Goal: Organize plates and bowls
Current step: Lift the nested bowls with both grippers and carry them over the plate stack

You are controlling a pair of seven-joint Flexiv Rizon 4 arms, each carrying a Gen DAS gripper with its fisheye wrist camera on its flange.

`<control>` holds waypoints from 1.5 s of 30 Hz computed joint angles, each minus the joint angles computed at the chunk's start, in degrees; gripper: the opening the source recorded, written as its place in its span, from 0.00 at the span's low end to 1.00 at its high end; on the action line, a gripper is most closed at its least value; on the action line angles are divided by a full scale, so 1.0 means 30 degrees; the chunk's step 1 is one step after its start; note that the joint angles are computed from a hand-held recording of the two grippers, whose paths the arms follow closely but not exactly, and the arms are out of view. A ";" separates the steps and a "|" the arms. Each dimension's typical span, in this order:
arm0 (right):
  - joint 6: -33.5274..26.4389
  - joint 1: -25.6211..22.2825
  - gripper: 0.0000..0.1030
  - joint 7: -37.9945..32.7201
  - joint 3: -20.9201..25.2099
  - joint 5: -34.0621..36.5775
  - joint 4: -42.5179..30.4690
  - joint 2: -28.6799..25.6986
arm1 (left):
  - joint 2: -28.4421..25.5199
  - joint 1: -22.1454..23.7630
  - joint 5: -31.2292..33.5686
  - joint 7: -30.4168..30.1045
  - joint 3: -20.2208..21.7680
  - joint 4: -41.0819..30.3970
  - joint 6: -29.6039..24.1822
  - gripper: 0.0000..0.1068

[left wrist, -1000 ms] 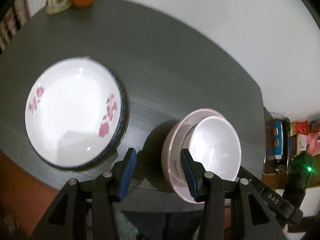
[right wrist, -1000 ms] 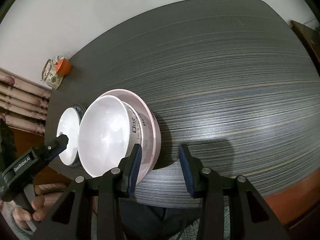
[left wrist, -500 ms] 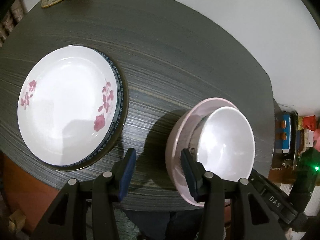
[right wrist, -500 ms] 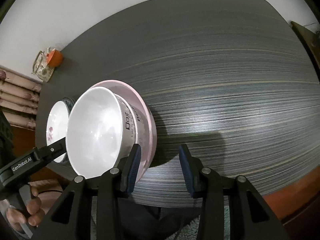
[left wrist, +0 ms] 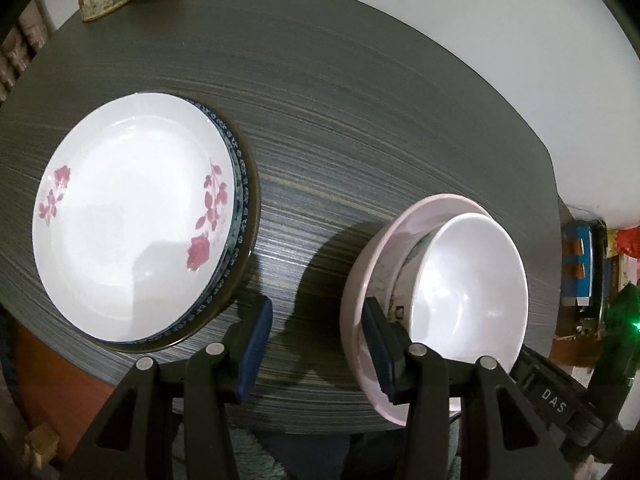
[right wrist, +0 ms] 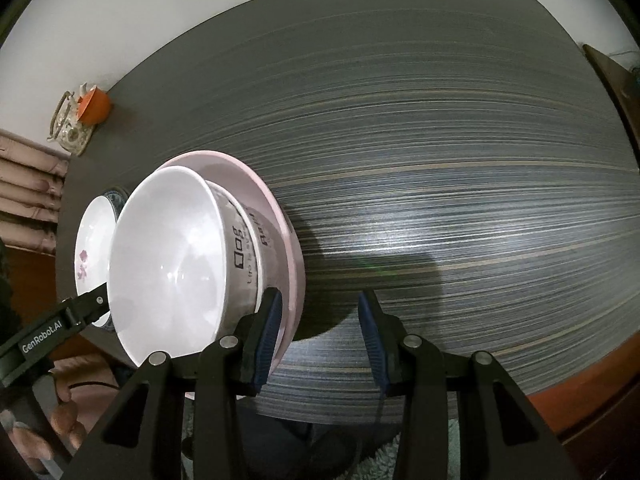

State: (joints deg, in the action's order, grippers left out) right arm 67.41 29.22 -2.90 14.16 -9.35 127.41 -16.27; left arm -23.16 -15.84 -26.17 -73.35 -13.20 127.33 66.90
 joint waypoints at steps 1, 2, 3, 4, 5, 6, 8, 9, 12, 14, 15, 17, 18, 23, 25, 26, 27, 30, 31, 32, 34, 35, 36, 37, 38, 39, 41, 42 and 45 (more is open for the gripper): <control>0.0085 -0.0029 0.37 0.0013 0.0036 0.0131 -0.0031 -0.0075 | -0.0080 0.0022 -0.0039 0.0046 -0.0040 -0.0001 0.0038 0.44; 0.0072 -0.0043 0.38 0.0027 0.0049 0.0179 0.0045 -0.0010 | -0.0146 -0.0004 0.0042 0.0019 0.0000 -0.0043 -0.0008 0.44; -0.0086 -0.0047 0.39 0.0002 0.0065 0.0194 0.0055 0.0020 | -0.0174 0.0013 0.0064 0.0063 -0.0016 -0.0055 -0.0020 0.44; -0.0196 -0.0038 0.40 0.0016 0.0060 0.0202 0.0027 0.0001 | -0.0215 0.0064 -0.0001 0.0100 -0.0055 -0.0067 0.0004 0.44; -0.0208 -0.0006 0.40 0.0103 0.0017 0.0155 0.0039 0.0007 | -0.0234 0.0098 -0.0002 0.0122 -0.0052 -0.0083 -0.0034 0.44; -0.0172 0.0029 0.40 0.0152 -0.0031 0.0067 0.0042 -0.0039 | -0.0301 0.0021 0.0171 0.0010 0.0060 -0.0180 -0.0151 0.44; -0.0140 0.0012 0.40 0.0150 -0.0029 0.0078 0.0014 -0.0092 | -0.0430 -0.0137 0.0626 -0.0239 0.0315 -0.0456 -0.0395 0.44; -0.0131 -0.0010 0.40 0.0154 -0.0027 0.0104 0.0032 -0.0089 | -0.0498 -0.0254 0.0924 -0.0392 0.0462 -0.0555 -0.0491 0.44; -0.0148 -0.0044 0.40 0.0108 -0.0005 0.0132 0.0055 -0.0077 | -0.0579 -0.0226 0.1072 -0.0496 0.0405 -0.0629 -0.0506 0.43; -0.0291 0.0023 0.41 0.0296 -0.0001 0.0166 -0.0005 -0.0071 | -0.0638 -0.0188 0.1189 -0.0396 0.0368 -0.0734 -0.0542 0.42; -0.0292 -0.0004 0.42 0.0254 0.0023 0.0169 0.0124 0.0023 | -0.0657 -0.0197 0.1209 -0.0419 0.0355 -0.0740 -0.0486 0.42; -0.0689 0.0009 0.45 0.0231 0.0053 0.0180 -0.0083 -0.0043 | -0.0678 -0.0254 0.1388 -0.0451 0.0399 -0.0780 -0.0357 0.42; -0.0748 0.0039 0.46 0.0268 0.0022 0.0152 -0.0200 -0.0166 | -0.0670 -0.0279 0.1466 -0.0485 0.0416 -0.0791 -0.0312 0.42; -0.0690 0.0093 0.49 0.0542 -0.0014 0.0160 -0.0240 -0.0276 | -0.0539 -0.0431 0.1982 -0.0681 0.0527 -0.0776 -0.0078 0.39; -0.0534 0.0065 0.49 0.0482 0.0004 0.0180 -0.0201 -0.0295 | -0.0531 -0.0186 0.1541 -0.0322 0.0077 -0.0678 -0.0142 0.29; -0.0388 0.0062 0.49 0.0501 -0.0007 0.0179 -0.0131 -0.0276 | -0.0517 -0.0214 0.1470 -0.0291 0.0022 -0.0656 -0.0128 0.28; -0.0128 0.0117 0.48 0.0616 -0.0062 0.0099 -0.0054 -0.0294 | -0.0510 -0.0336 0.1584 -0.0331 0.0097 -0.0670 -0.0048 0.26; 0.0222 0.0071 0.40 0.0506 -0.0100 -0.0060 0.0175 -0.0138 | -0.0582 -0.0431 0.1585 -0.0273 0.0036 -0.0743 0.0041 0.20; 0.0599 0.0055 0.35 0.0474 -0.0110 -0.0076 0.0244 -0.0177 | -0.0596 -0.0416 0.1540 -0.0207 -0.0015 -0.0746 0.0050 0.18; 0.0743 0.0072 0.32 0.0452 -0.0126 -0.0118 0.0192 -0.0251 | -0.0609 -0.0387 0.1478 -0.0112 -0.0078 -0.0742 0.0058 0.17; 0.0975 0.0135 0.28 0.0485 -0.0204 -0.0260 0.0170 -0.0303 | -0.0617 -0.0323 0.1256 0.0026 -0.0231 -0.0701 0.0077 0.13; 0.1085 0.0172 0.25 0.0567 -0.0241 -0.0300 0.0154 -0.0336 | -0.0609 -0.0311 0.1172 0.0109 -0.0293 -0.0684 0.0084 0.11; 0.1137 0.0216 0.25 0.0661 -0.0283 -0.0352 0.0118 -0.0371 | -0.0611 -0.0347 0.1159 0.0149 -0.0298 -0.0697 0.0102 0.10; 0.1192 0.0298 0.24 0.0809 -0.0388 -0.0512 0.0144 -0.0374 | -0.0608 -0.0362 0.1127 0.0173 -0.0294 -0.0688 0.0120 0.08; 0.1177 0.0363 0.23 0.0985 -0.0468 -0.0634 0.0168 -0.0356 | -0.0621 -0.0359 0.1074 0.0219 -0.0323 -0.0715 0.0101 0.07; 0.1162 0.0350 0.23 0.1042 -0.0467 -0.0656 0.0155 -0.0360 | -0.0629 -0.0410 0.1112 0.0207 -0.0278 -0.0750 0.0084 0.07; 0.1158 0.0204 0.23 0.0909 -0.0362 -0.0554 0.0194 -0.0301 | -0.0602 -0.0485 0.1209 0.0170 -0.0167 -0.0754 0.0121 0.06; 0.1219 0.0206 0.23 0.0935 -0.0353 -0.0552 0.0197 -0.0315 | -0.0574 -0.0524 0.1241 0.0143 -0.0147 -0.0731 0.0163 0.06; 0.1401 0.0262 0.18 0.0951 -0.0390 -0.0683 0.0121 -0.0391 | -0.0530 -0.0630 0.1389 -0.0011 -0.0040 -0.0774 0.0119 0.06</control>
State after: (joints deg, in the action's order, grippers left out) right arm 71.62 30.01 -0.05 12.99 -11.40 127.77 -17.44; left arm -24.75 -17.73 -22.00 -73.38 -13.32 125.01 67.25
